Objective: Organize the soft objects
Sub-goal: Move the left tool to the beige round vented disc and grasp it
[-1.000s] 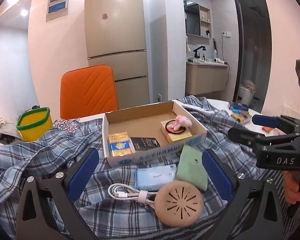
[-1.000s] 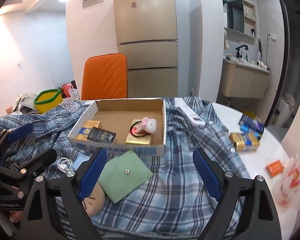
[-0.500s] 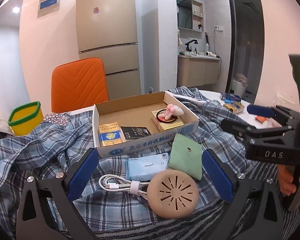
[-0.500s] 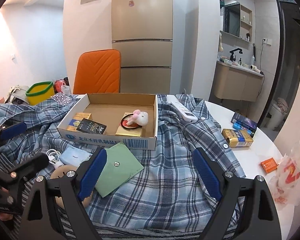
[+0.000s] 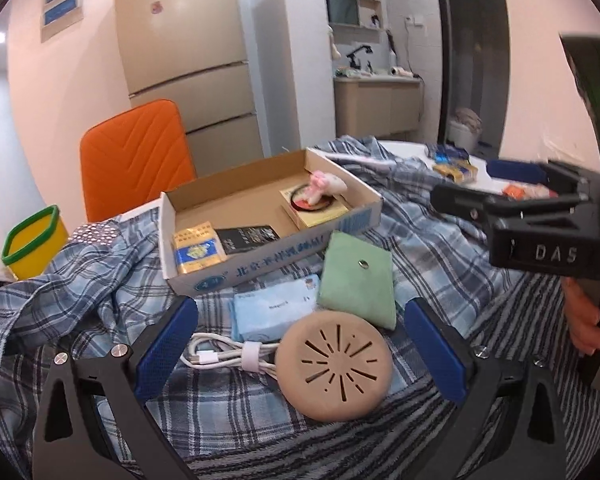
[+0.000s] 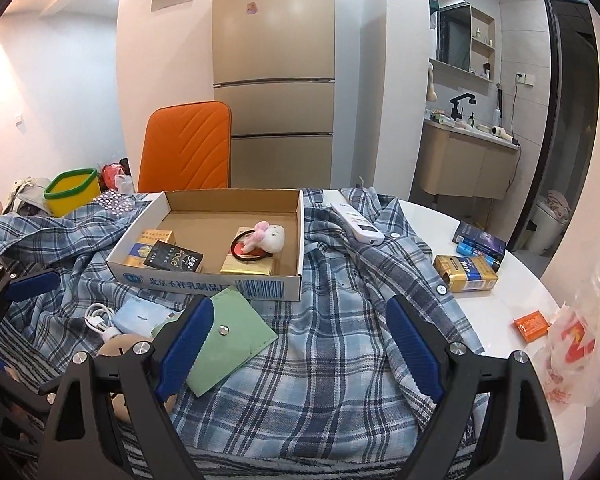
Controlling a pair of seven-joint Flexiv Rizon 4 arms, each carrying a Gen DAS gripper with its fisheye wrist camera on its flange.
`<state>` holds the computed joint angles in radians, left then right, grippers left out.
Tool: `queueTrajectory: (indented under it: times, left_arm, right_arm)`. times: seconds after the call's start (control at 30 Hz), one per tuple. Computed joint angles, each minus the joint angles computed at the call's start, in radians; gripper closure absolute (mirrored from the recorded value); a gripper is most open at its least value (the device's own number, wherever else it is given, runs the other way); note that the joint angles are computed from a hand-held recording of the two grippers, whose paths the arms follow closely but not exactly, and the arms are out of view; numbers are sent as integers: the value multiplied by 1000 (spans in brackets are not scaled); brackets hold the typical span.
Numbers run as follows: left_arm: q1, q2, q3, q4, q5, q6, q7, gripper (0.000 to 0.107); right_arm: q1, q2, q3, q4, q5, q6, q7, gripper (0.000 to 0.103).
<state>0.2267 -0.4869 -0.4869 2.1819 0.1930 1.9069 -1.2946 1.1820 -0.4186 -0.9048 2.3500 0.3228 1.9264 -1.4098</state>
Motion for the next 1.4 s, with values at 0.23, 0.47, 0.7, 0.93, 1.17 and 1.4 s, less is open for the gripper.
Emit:
queueTrajectory:
  times: [0.23,0.47,0.7,0.93,1.17,1.4]
  left_arm:
    - [-59,4,29,-19,-32,-126,102,13]
    - [-103,2,52,-35,-147,-242,185,27]
    - [-230,11,172,-40,-215,-247,245,27]
    - [-357,10,300,-58,-246,-256,274,24]
    - [-349,8,285,-52,-271,-243,291,28]
    - [-18,-9,-43,57,-174,-10,242,30]
  right_arm:
    - [-2,3,0,2,-3,-4,3,13]
    - [9,-8,-4,3,-15,-11,0,13]
    - [24,-23,-17,6,-30,-19,-1,13]
    - [25,-23,-21,6,-31,-24,4,13]
    - [23,-24,-19,6,-33,-21,4,13]
    - [12,-17,-6,7,-26,-5,1,13]
